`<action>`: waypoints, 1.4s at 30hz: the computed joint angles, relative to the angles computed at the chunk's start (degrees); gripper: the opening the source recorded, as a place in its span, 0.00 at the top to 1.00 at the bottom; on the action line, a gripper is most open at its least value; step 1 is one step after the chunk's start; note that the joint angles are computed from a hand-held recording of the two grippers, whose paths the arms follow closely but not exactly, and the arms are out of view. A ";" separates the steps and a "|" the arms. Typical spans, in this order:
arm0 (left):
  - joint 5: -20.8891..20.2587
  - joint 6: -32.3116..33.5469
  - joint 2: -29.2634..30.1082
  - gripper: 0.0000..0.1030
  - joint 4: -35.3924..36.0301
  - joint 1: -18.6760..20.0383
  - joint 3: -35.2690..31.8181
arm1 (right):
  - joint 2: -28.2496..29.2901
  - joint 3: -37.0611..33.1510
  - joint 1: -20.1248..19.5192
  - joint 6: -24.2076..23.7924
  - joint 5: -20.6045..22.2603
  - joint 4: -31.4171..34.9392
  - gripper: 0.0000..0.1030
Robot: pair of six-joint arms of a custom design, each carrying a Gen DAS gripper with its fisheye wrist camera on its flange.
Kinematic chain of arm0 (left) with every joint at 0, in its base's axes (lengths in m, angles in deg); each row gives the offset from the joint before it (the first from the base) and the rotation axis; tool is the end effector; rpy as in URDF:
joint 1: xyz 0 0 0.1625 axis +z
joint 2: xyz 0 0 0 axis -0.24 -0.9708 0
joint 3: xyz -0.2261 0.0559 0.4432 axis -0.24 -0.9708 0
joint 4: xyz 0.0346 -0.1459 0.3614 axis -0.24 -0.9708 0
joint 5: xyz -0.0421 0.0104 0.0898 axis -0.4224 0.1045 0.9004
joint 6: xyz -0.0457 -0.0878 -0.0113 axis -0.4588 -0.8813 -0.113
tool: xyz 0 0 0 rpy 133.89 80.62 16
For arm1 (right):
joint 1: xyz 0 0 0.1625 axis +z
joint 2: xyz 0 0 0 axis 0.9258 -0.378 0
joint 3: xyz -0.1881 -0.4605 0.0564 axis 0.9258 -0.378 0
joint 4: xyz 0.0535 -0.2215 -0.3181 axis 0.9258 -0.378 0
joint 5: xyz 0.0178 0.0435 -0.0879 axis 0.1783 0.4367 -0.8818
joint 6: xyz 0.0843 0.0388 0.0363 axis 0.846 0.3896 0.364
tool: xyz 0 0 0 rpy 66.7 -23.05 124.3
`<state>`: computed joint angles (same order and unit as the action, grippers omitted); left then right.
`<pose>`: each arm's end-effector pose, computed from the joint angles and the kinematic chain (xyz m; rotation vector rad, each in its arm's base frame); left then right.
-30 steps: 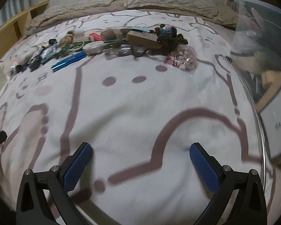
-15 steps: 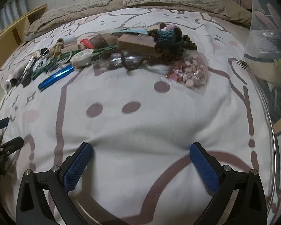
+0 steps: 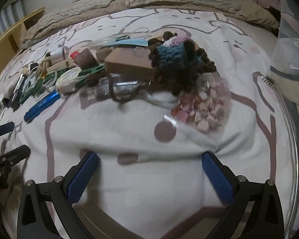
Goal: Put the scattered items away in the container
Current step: 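Move both tools toward the pile, left toward the blue lighter, right toward the candy bag, then close the left gripper on the blue lighter while the right gripper grasps the pink candy bag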
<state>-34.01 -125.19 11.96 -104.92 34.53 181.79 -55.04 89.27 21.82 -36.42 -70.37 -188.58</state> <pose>-0.2666 -0.3127 0.0705 0.5228 2.3336 -0.5319 0.0797 -0.3442 0.2254 0.4117 -2.3785 0.5819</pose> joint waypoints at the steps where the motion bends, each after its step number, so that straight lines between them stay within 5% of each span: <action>1: 0.27 0.42 0.42 0.00 0.05 0.41 -0.63 | 0.31 -0.05 -0.10 -0.10 0.11 -0.51 0.00; 16: 2.84 13.94 5.40 0.00 -6.59 6.80 -7.16 | 3.47 -0.24 -0.76 -2.08 0.77 -6.90 0.00; 22: 6.01 13.45 7.42 0.01 -13.00 5.29 -4.78 | 3.12 0.32 -1.93 -1.82 2.96 -7.55 0.00; 24: 6.15 13.80 7.54 0.08 -13.95 5.07 -4.55 | 4.24 0.75 -1.77 -2.18 2.84 -9.89 0.00; 32: 5.46 15.42 8.02 0.62 -18.55 3.01 -2.63 | 4.30 2.68 -4.00 -2.86 7.54 -14.56 0.01; 37: 2.61 14.66 7.51 0.77 -22.83 1.82 0.03 | 2.84 4.10 -6.81 -0.57 11.86 -17.30 0.20; 42: 0.74 12.19 7.22 0.78 -25.43 0.09 2.49 | -0.33 2.98 -9.17 3.44 15.30 -13.72 0.40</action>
<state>-33.27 -113.00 19.18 -130.35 34.62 184.27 -55.36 92.25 12.65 -32.98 -55.06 -202.30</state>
